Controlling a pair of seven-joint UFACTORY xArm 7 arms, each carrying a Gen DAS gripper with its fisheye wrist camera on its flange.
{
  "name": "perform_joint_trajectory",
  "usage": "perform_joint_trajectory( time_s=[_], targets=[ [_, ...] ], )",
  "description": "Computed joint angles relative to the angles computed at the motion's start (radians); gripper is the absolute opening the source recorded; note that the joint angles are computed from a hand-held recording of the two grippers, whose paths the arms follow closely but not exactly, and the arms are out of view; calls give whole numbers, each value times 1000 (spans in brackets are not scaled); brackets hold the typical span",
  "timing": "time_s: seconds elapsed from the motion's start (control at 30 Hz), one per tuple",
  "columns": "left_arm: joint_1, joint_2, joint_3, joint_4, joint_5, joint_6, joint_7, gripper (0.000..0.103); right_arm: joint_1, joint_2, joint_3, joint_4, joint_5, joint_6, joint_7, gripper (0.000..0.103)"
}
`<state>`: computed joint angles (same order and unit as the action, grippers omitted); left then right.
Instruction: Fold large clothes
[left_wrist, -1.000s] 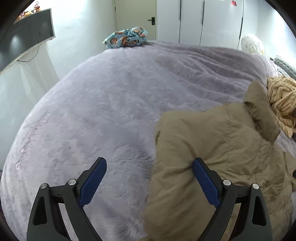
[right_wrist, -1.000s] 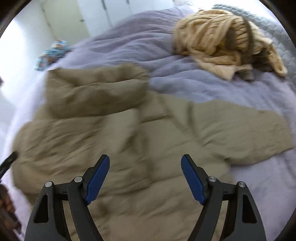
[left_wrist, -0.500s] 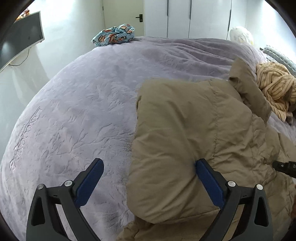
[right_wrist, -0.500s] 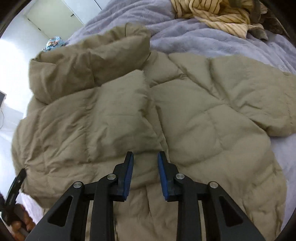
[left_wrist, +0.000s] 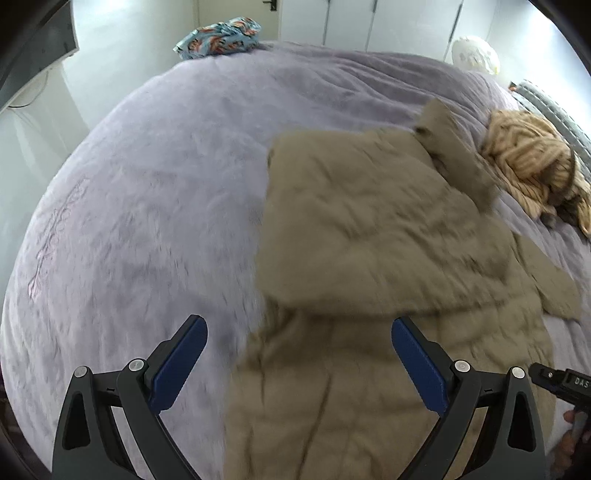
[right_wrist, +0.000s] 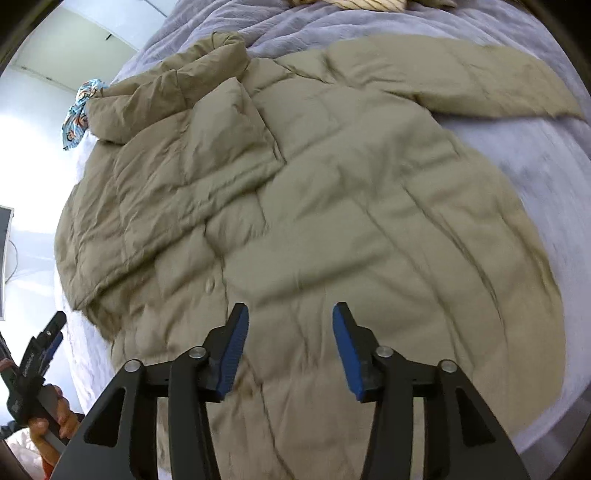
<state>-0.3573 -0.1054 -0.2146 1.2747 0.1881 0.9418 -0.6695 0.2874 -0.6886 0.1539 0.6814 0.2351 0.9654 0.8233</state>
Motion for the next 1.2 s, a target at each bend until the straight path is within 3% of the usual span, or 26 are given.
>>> perform_joint_trajectory(
  time_s=[0.2,0.3,0.37,0.6,0.83,1.07,1.2],
  targets=[
    [-23,-88,-19,-41,-41,64,67,101,1,-93,48,9,-15,82,103,70],
    [-25,-109,-36,-36,-28,101,88,101,2,-81,48,33,-19,85,120,72],
    [-26,-116,-44,-30,-20,120,90,101,6,-93,38,35,-19,87,114,82],
    [-50,-71,-84,48,-3,182,29,101,4,-150,-18,0,-1,79,61,82],
    [-150,90,-125,246,76,281,-142,102,-42,-236,-156,-64,41,126,-101,82],
    [-337,333,-113,537,140,397,-307,102,-162,-275,-296,-69,47,213,-305,83],
    [-453,476,-81,739,168,486,-348,102,-232,-271,-376,-69,59,233,-420,86]
  ],
)
